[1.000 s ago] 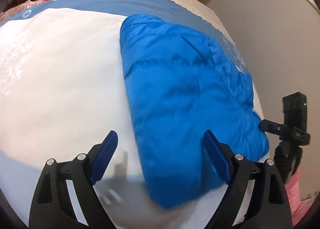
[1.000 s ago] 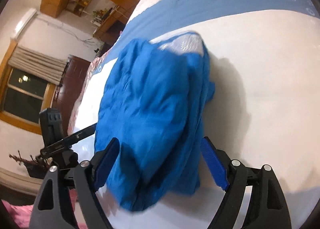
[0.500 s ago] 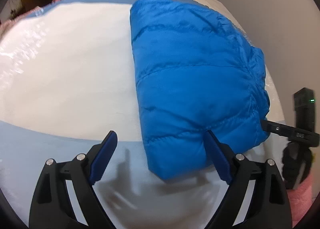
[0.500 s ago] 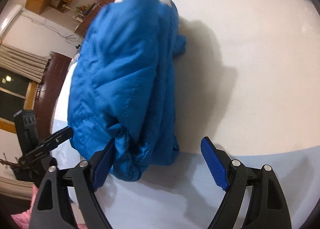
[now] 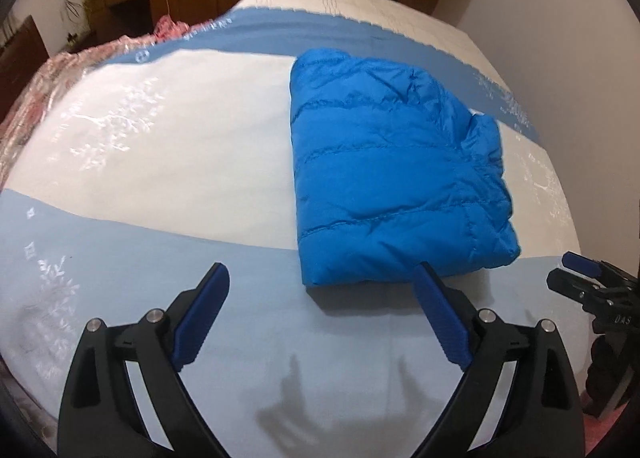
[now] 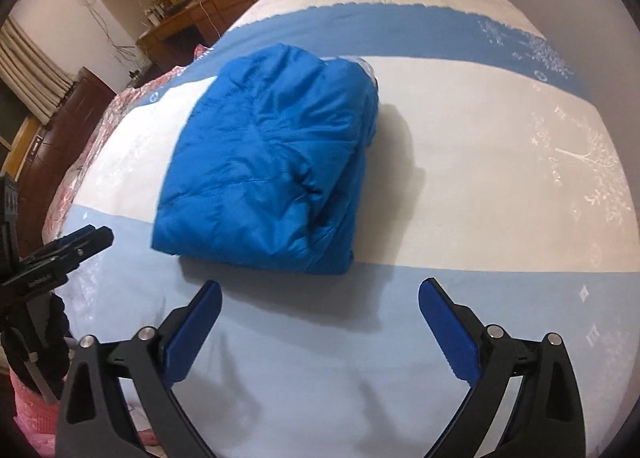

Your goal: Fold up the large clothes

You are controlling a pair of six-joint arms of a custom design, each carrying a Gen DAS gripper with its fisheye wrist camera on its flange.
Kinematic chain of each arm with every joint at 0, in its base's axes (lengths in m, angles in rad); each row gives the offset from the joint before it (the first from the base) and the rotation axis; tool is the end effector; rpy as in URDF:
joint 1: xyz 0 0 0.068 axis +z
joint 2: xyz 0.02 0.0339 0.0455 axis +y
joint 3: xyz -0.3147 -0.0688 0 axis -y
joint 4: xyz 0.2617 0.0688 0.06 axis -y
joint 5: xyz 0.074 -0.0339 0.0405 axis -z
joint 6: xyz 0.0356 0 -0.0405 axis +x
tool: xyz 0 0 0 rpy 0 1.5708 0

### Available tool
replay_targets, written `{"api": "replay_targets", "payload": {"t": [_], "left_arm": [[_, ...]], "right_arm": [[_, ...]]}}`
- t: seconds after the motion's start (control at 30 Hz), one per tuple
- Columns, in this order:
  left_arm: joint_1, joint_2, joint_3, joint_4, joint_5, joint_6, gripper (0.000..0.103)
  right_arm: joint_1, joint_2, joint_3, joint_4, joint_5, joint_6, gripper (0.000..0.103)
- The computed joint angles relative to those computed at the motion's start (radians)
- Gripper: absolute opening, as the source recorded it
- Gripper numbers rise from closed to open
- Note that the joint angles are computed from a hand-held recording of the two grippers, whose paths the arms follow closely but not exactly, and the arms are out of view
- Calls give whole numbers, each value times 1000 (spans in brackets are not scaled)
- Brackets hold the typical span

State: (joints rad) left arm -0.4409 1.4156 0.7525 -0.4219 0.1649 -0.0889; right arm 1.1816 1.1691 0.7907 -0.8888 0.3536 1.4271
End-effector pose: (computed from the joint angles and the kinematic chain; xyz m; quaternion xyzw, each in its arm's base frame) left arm 0.2376 -0.1186 0.2141 0.1889 0.9489 -0.1399 0.2104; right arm 0.0852 0.1752 0.2597 0.1455 0.9625 0.0978 0.2069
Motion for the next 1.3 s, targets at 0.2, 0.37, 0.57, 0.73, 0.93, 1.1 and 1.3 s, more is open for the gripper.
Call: {"api": "replay_targets", "payload": {"t": [0.2,0.37,0.57,0.73,0.93,1.1,1.3], "left_arm": [[-40,-139,-16,-98,-77,-31,95],[-102,-217,1,-187,-162,-44,95],[-130,-277,14,-264,-179,-63,95],[-156,-332,13,-296,-200,-74,95],[-164,-364,8,-319,-219,-79,96],[-158,-374,5,-325,-224,-73,96],[-167,-373,0,-323,-237,-73,96]], "right_arm": [[81,74,129,-126,49,89,99],[147,103,183,-195,65,165,99],[204,145,264,-279,92,216,99],[230,167,311,-324,104,238,99],[246,176,325,-328,107,258,99],[249,181,333,-331,113,255,99],[248,179,332,-329,110,257,99]]}}
